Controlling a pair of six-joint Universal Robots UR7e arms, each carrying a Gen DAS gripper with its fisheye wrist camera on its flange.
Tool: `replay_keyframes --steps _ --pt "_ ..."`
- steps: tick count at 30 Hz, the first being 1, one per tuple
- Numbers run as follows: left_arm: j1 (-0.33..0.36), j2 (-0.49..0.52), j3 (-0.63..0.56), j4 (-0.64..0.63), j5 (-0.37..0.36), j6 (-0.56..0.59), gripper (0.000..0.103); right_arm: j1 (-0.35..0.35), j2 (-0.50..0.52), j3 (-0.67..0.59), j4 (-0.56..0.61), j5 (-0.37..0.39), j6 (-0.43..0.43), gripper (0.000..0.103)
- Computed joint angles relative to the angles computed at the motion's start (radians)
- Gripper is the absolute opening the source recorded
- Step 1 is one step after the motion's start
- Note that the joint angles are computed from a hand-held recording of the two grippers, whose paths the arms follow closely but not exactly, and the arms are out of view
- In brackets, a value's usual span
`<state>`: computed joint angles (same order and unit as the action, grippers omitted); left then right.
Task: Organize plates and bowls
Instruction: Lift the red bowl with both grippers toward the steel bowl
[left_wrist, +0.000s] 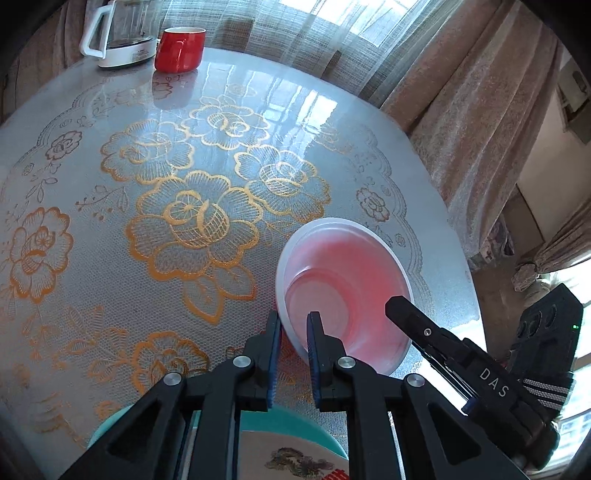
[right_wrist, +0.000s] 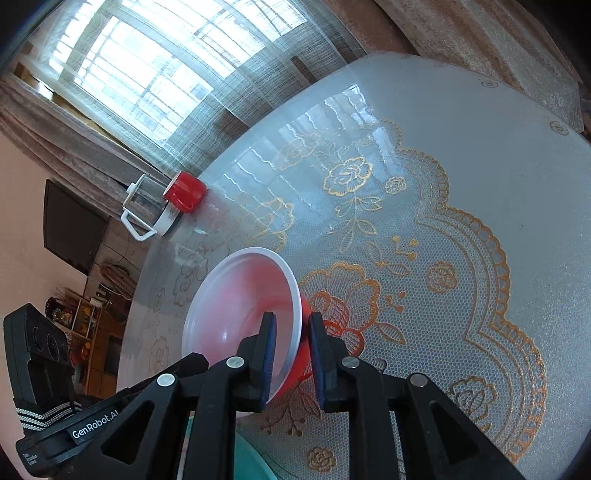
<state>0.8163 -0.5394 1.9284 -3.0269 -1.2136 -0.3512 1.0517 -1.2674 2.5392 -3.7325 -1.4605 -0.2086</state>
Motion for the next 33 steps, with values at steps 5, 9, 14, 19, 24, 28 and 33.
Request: replay_keyframes --steps 5,9,14,19,24,28,33 --pt "-0.002 0.000 0.014 -0.021 0.004 0.021 0.013 -0.008 0.002 0.018 -0.017 0.014 0.017 0.024" --pt "-0.010 0.001 0.029 -0.056 0.002 0.049 0.012 0.002 0.025 0.026 -0.049 -0.014 0.015 0.022" --pt "-0.026 -0.019 0.065 -0.102 0.010 0.066 0.010 0.031 0.045 0.030 -0.089 -0.061 0.012 0.017" --pt "-0.047 -0.066 0.125 -0.157 0.038 0.089 0.010 0.053 0.039 0.038 -0.100 -0.054 0.011 0.017" --pt "-0.068 -0.116 0.188 -0.207 0.066 0.105 0.010 0.090 0.062 0.040 -0.122 -0.064 0.012 0.017" --pt "-0.077 -0.155 0.238 -0.239 0.081 0.112 0.010 0.120 0.074 0.052 -0.146 -0.070 0.003 0.017" --pt "-0.083 -0.201 0.297 -0.277 0.098 0.099 0.010 0.170 0.090 0.067 -0.183 -0.085 -0.001 0.017"
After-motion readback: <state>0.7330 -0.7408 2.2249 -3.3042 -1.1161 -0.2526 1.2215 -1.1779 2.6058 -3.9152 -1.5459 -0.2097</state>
